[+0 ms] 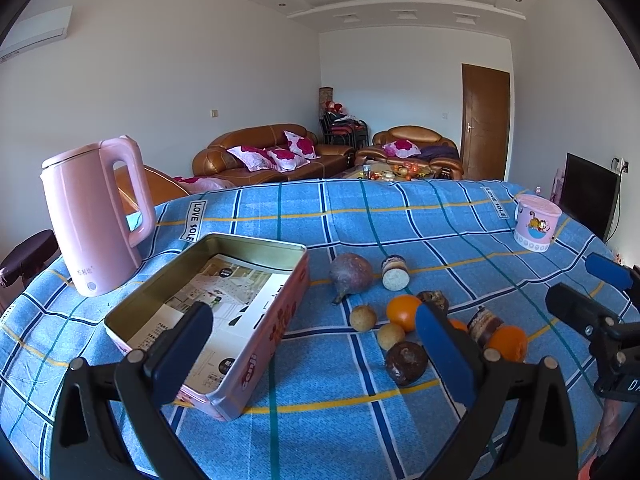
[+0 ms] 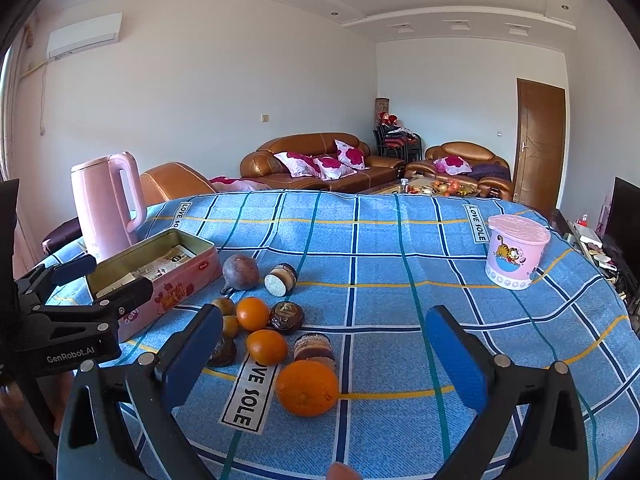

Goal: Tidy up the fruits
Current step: 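Move both tools toward the fruits beside the pink tin box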

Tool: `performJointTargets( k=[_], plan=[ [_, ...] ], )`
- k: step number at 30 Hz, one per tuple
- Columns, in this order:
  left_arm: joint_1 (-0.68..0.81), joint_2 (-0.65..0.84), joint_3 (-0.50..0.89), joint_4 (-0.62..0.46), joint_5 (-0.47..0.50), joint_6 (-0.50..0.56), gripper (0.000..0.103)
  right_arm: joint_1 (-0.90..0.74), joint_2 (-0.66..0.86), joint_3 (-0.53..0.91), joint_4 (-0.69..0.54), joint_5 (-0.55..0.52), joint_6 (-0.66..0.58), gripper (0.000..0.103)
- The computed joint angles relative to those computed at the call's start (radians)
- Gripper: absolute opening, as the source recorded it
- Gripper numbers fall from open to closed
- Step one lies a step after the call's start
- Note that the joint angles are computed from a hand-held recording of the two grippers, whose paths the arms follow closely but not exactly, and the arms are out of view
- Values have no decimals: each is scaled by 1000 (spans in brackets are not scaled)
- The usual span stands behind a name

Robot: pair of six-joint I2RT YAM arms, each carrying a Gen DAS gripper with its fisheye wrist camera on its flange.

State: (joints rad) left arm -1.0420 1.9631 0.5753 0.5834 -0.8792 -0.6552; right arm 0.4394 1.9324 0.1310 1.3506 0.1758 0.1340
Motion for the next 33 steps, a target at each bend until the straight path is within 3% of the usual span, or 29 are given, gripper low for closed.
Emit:
performJointTargets(
  k=[33],
  plan=[
    [13, 43, 28, -1, 41, -9, 103, -11, 83, 23, 20, -18, 1, 102]
  ],
)
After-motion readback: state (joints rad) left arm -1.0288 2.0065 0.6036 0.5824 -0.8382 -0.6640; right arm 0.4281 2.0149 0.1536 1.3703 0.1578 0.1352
